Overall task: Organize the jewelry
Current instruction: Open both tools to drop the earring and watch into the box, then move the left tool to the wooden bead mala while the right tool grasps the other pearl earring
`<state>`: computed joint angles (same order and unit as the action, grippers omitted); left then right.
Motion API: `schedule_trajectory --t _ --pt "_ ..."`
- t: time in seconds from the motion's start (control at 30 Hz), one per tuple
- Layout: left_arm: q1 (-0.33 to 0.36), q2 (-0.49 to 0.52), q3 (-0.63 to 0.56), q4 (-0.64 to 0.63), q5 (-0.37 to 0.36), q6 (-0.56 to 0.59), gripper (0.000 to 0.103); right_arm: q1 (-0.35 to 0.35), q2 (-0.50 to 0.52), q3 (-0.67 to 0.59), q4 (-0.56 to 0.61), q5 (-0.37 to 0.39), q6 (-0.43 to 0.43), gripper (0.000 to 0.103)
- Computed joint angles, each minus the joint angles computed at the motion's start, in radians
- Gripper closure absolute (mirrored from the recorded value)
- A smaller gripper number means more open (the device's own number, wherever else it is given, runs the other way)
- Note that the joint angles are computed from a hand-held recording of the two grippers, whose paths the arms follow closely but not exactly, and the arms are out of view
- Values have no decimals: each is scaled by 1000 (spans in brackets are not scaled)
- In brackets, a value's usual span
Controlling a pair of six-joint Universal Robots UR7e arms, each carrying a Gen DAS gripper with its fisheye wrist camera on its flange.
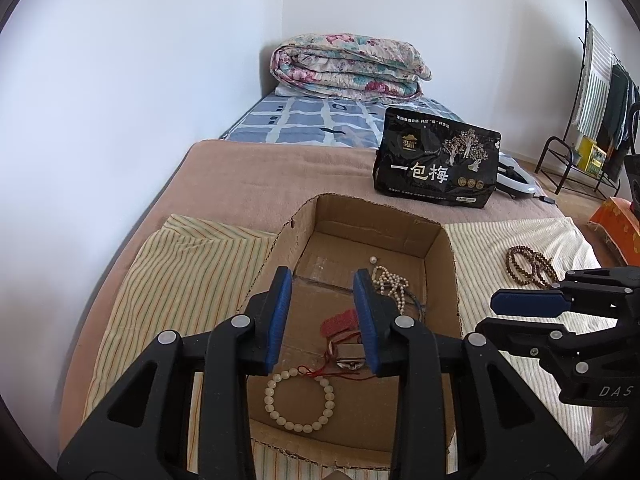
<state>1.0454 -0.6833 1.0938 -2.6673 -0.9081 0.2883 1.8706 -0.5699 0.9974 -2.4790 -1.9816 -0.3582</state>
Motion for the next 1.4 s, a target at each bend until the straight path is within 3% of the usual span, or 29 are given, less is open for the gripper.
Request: schedule_trajectory --t 0.1,0.2,0.33,0.43,0.63,0.7,0.77,0.8,1.2,1.4 --pt "-6 -7 6 0 2 -7 71 -1 -12 13 -10 -4 -2 70" --pt "-13 -19 19 0 0 -17 71 -4 -27 33 -32 -13 -7 60" --pt "-24 -31 35 -3 -13 -27 71 -9 -59 77 -73 -27 -15 55" --pt "-34 -31 36 13 -25 -30 71 -18 -89 115 -111 -36 -19 43" --pt "-57 -25 46 21 -56 -27 71 -45 -164 203 -175 -51 -4 39" --pt "-65 -23 51 24 -67 -28 66 -52 -191 238 -211 -70 -12 34" --pt "-73 -20 56 18 -78 -25 53 -61 -217 272 -248 -88 -21 33" --pt "-76 -16 55 21 -84 -24 52 -67 -232 290 -266 -98 -25 33" --pt "-113 42 22 80 -148 -39 48 -125 -350 434 -392 -200 -79 32" --pt "-123 90 -18 114 -173 -47 47 -156 -378 487 -415 -197 -108 32"
